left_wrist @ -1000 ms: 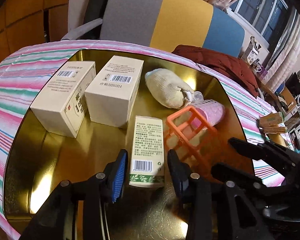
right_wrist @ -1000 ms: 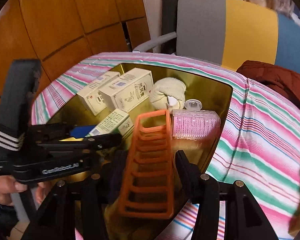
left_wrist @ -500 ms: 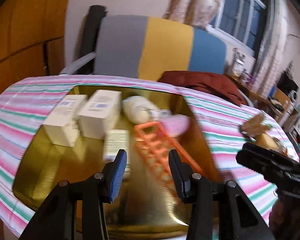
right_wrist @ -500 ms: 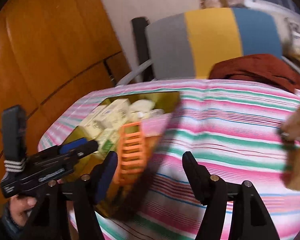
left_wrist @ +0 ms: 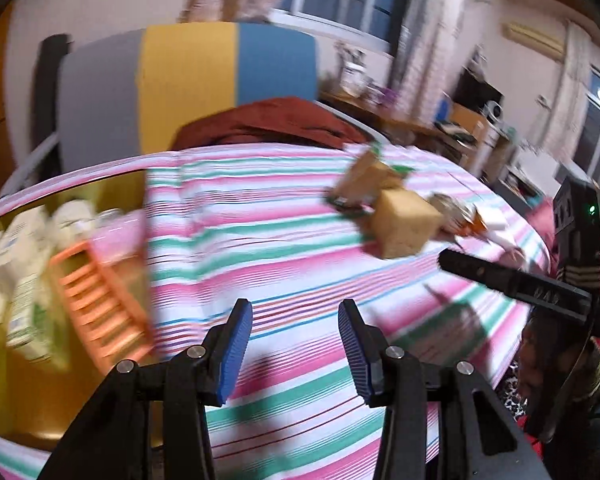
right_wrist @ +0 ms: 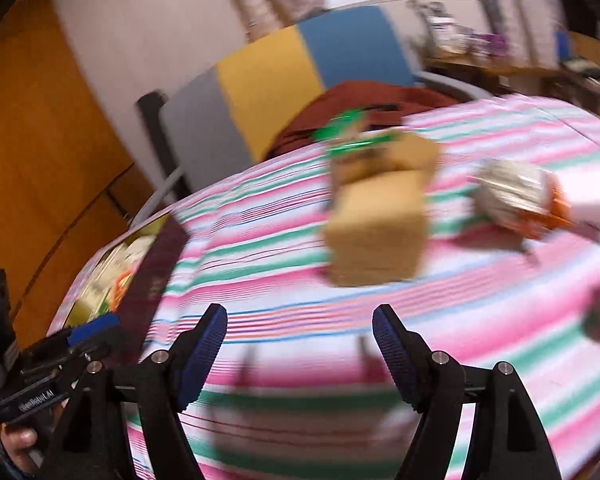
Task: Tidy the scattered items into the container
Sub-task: 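Move both tools back to the yellow sponges and snack bag, then close the left tool on the yellow sponge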
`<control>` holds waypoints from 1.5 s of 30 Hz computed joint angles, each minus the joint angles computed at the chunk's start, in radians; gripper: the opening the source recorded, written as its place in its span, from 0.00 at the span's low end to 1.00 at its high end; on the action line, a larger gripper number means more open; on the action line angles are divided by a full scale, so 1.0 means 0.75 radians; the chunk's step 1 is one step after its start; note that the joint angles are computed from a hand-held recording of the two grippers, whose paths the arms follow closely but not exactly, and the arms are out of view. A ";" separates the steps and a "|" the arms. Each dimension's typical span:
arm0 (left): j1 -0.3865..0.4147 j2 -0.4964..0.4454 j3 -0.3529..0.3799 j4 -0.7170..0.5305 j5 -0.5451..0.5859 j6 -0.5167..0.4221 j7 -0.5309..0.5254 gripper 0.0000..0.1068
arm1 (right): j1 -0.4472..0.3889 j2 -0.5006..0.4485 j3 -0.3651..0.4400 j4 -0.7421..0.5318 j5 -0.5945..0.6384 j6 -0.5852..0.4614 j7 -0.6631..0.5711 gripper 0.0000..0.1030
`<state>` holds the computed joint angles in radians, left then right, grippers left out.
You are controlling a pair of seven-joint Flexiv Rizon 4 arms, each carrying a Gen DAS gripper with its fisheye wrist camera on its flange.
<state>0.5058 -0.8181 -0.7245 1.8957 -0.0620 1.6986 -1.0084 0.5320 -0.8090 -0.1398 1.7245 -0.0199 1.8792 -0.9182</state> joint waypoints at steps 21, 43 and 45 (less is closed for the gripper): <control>-0.533 -0.178 0.207 -0.491 -0.255 -0.192 0.285 0.79 | -0.048 0.037 -0.014 0.181 0.232 0.215 -0.074 0.83; -0.804 -0.333 0.511 -0.884 -0.392 -0.437 0.154 0.73 | -0.063 0.005 -0.020 0.168 0.296 0.260 -0.144 0.90; -0.799 -0.332 0.503 -0.877 -0.396 -0.436 0.175 0.71 | -0.072 0.000 -0.013 0.155 0.289 0.254 -0.142 0.91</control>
<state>-0.0933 -1.0669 -0.3476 1.2380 -0.3593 1.3718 -0.8769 0.4779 -0.8093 -0.1498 1.8404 0.1968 2.0694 -1.0250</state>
